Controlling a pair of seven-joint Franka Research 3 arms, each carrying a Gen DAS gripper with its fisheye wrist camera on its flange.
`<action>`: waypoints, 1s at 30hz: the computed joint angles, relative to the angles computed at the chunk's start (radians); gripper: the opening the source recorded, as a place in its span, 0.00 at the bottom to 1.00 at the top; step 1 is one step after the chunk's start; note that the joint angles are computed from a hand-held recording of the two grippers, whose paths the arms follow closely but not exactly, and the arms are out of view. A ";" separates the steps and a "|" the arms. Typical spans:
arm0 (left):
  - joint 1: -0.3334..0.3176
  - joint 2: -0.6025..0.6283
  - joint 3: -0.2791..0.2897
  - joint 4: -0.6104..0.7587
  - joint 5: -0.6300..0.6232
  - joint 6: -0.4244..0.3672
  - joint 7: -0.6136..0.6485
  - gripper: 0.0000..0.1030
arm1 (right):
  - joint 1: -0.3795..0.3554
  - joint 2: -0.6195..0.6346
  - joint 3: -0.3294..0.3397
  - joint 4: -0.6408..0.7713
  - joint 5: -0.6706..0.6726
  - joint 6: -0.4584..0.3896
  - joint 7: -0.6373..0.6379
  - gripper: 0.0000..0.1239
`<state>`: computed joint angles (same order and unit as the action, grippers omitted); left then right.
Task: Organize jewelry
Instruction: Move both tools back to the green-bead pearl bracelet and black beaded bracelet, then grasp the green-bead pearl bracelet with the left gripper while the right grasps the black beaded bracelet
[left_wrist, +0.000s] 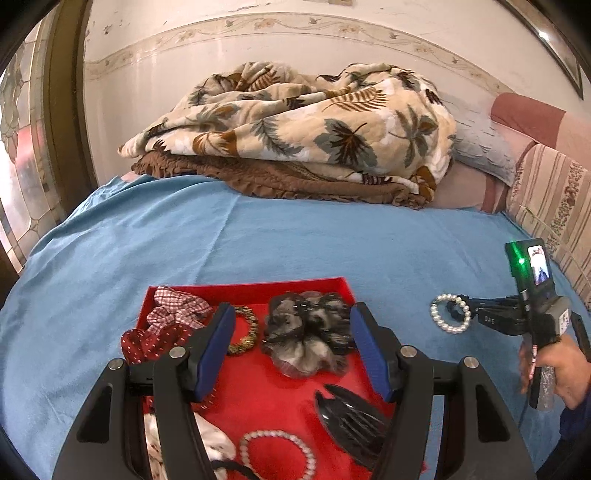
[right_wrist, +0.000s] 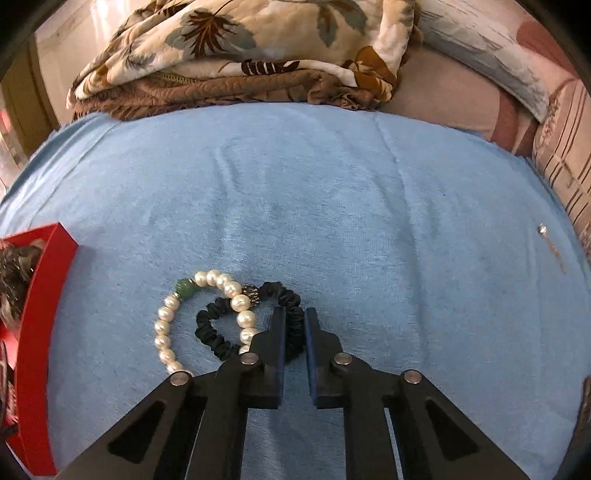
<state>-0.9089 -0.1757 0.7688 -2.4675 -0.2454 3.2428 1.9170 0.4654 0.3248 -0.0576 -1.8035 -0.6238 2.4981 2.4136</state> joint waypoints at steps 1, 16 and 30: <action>0.058 -0.011 -0.064 -0.006 0.016 -0.018 -0.017 0.62 | 0.001 -0.015 -0.004 -0.009 -0.006 -0.018 -0.003 0.08; 0.231 0.216 -0.501 0.221 -0.031 -0.294 -0.131 0.68 | -0.183 -0.288 0.086 -0.396 0.038 0.199 0.004 0.16; 0.339 0.517 -0.619 0.496 0.205 -0.435 -0.415 0.55 | -0.195 -0.261 0.071 -0.415 0.177 0.329 -0.069 0.20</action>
